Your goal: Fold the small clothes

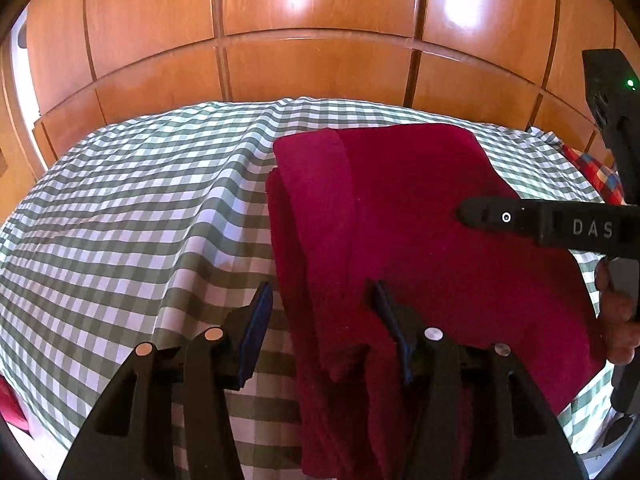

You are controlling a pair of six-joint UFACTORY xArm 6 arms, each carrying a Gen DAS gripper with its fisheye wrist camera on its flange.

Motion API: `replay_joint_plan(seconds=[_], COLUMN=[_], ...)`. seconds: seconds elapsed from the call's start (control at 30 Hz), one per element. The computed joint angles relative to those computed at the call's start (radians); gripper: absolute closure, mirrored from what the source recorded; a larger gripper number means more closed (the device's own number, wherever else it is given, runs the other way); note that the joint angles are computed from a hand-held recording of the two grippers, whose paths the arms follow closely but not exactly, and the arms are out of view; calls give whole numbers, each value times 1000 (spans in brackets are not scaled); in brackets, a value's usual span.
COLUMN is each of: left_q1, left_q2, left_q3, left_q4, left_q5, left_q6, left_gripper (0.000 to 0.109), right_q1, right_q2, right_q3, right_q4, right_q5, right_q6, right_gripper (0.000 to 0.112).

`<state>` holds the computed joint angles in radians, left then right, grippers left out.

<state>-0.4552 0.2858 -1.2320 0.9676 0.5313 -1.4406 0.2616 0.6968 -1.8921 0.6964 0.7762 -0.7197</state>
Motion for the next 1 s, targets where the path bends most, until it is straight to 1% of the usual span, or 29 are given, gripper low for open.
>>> replay_joint_plan(seconds=[0.03, 0.1, 0.13, 0.17, 0.27, 0.37, 0.5, 0.67, 0.8, 0.9, 0.93, 1.0], left_q1=[1, -6, -12, -21, -36, -35, -33, -14, 15, 55, 74, 97], left_q2=[-5, -10, -15, -20, -38, -59, -73, -80, -79, -76, -72, -65], left_q3=[5, 5, 6, 4, 15, 36, 51, 73, 98, 127, 140, 154], left_q4=[9, 28, 40, 53, 94, 101, 112, 105, 85, 74, 64, 73], left_q5=[-5, 14, 30, 52, 97, 90, 86, 24, -53, -155, -209, -271], left_q6=[-16, -30, -36, -42, -64, -71, -91, -104, -103, -122, -128, -152], left_gripper=[55, 51, 47, 41, 32, 28, 25, 19, 17, 16, 16, 15], right_q1=[-5, -13, -17, -24, -42, -66, -100, -132, -151, -158, -160, -169], right_q2=[0, -13, -19, -31, -58, -68, -57, -15, 42, 96, 116, 182], right_q3=[-3, 7, 14, 25, 57, 72, 70, 29, -39, -107, -133, -216], right_q4=[20, 57, 74, 101, 144, 174, 194, 224, 257, 264, 264, 281], right_q5=[14, 29, 32, 42, 52, 68, 111, 176, 244, 284, 300, 371], right_q6=[-13, -37, -48, -60, -79, -74, -41, -5, 20, 48, 58, 88], right_gripper=[51, 39, 36, 31, 29, 24, 24, 24, 24, 24, 24, 24])
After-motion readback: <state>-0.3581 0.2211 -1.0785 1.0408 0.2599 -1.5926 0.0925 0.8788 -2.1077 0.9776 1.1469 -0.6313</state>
